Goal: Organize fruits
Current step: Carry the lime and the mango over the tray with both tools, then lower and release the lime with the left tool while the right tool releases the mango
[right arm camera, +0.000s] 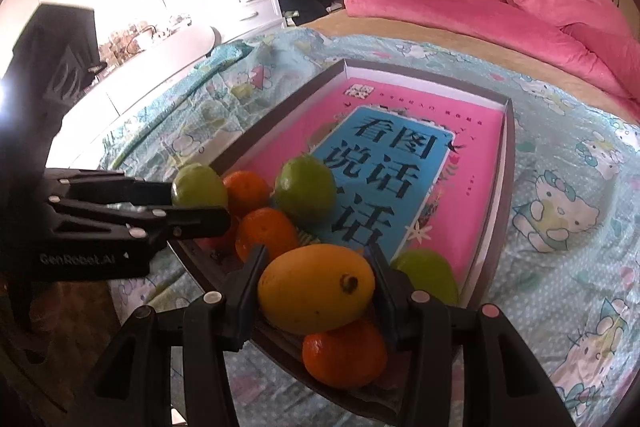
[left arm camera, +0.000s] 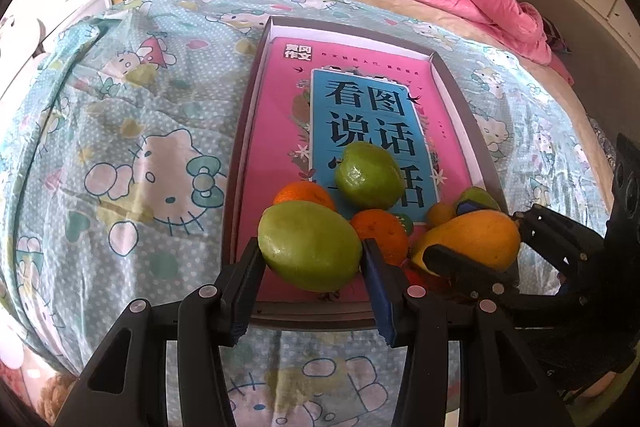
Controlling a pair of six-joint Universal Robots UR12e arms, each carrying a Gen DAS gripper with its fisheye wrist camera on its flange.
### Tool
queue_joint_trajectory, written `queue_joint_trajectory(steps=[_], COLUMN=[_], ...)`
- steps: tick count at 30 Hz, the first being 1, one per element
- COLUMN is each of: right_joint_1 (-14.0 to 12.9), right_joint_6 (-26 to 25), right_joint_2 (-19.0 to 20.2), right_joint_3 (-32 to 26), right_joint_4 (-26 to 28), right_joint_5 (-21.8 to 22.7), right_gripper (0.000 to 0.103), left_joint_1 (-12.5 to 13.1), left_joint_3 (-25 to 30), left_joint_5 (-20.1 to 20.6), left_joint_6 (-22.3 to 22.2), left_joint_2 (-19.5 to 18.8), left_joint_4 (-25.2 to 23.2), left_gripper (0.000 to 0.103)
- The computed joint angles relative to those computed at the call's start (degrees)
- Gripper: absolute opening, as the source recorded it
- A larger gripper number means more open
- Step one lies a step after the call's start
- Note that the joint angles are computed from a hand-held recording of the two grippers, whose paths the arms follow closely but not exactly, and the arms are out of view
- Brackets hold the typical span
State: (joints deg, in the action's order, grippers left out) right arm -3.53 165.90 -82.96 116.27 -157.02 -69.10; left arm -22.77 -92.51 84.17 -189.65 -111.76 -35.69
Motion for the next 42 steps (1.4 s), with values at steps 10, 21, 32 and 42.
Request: queue_joint_trajectory(steps=[10, 21, 32, 42], right_joint_1=[-0.3, -0.2, -1.3, -1.4], right_joint_6=[-0.5, -1.2, 0.2, 0.7], right_joint_2=[-0.7, -2.4, -3.1, -3.2], right_joint_3=[0.4, 1.7, 2.4, 2.4], right_joint_4=[-0.3, -3.3, -3.3, -2.9], right_joint_5=[-0.4, -2.7, -2.0, -1.9], right_gripper=[0.049, 0.049, 0.05, 0.05], left_joint_1=[-0.1, -0.2, -0.2, -0.6], left_joint_3=[0.6, 0.8, 0.9, 1.0], left_joint_5=[0.3, 0.5, 0.3, 0.4], left_joint_6=[0.2, 0.7, 0.4, 1.3], left_joint_2=[-0.4, -0.5, -0.5, -0.3], left_joint_4=[-1.3, -1.6, -2.3, -2.3], left_gripper=[0.05, 0.05, 0.051, 0.057])
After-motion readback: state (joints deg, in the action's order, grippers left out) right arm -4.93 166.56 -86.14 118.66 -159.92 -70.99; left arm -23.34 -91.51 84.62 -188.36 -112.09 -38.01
